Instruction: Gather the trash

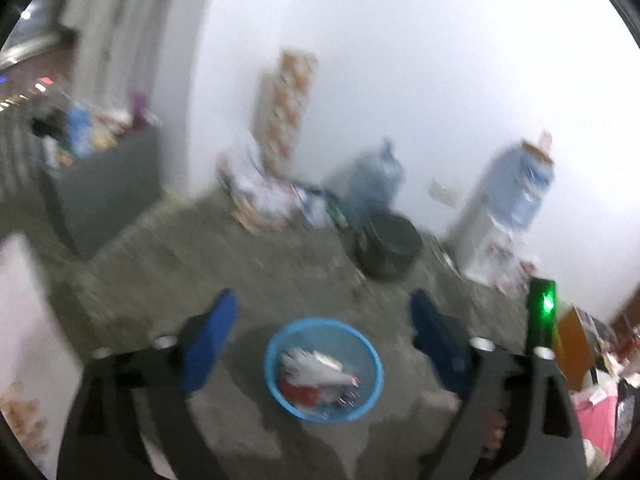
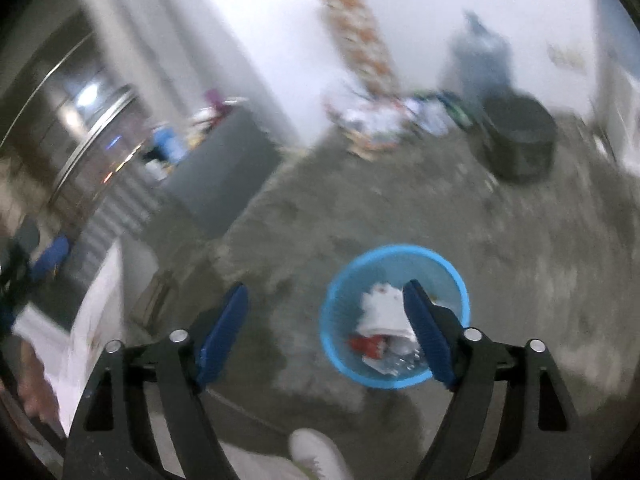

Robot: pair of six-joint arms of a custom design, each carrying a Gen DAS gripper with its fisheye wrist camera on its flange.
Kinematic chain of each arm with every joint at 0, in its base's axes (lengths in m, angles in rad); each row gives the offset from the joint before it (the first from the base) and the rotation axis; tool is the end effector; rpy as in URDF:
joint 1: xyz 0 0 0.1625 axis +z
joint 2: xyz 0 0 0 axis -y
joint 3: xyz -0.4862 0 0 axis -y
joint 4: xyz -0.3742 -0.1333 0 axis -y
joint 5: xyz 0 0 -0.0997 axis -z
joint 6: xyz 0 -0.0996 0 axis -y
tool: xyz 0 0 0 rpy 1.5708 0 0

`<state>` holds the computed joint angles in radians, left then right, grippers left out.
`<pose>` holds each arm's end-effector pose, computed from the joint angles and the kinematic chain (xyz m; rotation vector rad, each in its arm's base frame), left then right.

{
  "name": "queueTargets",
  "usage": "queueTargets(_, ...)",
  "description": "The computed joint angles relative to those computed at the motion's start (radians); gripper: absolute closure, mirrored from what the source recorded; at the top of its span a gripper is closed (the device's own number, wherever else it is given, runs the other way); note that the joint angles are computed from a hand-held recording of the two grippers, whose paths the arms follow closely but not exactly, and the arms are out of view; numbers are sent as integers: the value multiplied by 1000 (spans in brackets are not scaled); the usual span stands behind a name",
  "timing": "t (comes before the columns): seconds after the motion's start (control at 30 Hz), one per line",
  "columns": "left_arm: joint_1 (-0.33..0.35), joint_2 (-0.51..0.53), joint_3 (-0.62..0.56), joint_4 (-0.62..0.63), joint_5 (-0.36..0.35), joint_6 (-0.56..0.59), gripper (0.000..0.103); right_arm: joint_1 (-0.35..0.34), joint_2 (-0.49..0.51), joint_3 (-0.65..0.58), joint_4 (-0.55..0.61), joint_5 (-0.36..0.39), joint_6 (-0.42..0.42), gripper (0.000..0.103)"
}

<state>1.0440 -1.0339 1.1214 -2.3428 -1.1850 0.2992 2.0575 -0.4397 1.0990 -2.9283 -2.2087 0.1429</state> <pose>-0.2330 -0.7403 0.5391 0.9008 2.5182 -1.0036 0.4693 -0.7287 0.1430 0.1327 -2.5366 1.1308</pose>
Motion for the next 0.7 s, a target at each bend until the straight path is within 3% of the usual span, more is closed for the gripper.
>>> queueTargets(0.17, -51, -158, 156, -127, 172, -6, 6, 85, 16, -5, -59, 17, -196, 12)
queueTargets(0.33, -124, -291, 354, -308, 539, -82, 6, 147, 40, 7, -46, 21, -310, 8)
queueTargets(0.4, -148, -337, 413, -278, 691, -145, 6, 170, 58, 7, -49, -13, -360, 8)
queueTargets(0.5, -172, -392, 490, -241, 843, -178, 6, 197, 77, 12, -55, -28, -424, 8)
queueTargets(0.6, -188, -431, 571, -325, 926, -134, 6, 213, 90, 11, -27, -16, -438, 8)
queueTargets(0.7, -192, -468, 630, -366, 964, -126, 6, 224, 98, 8, 15, 12, -414, 8)
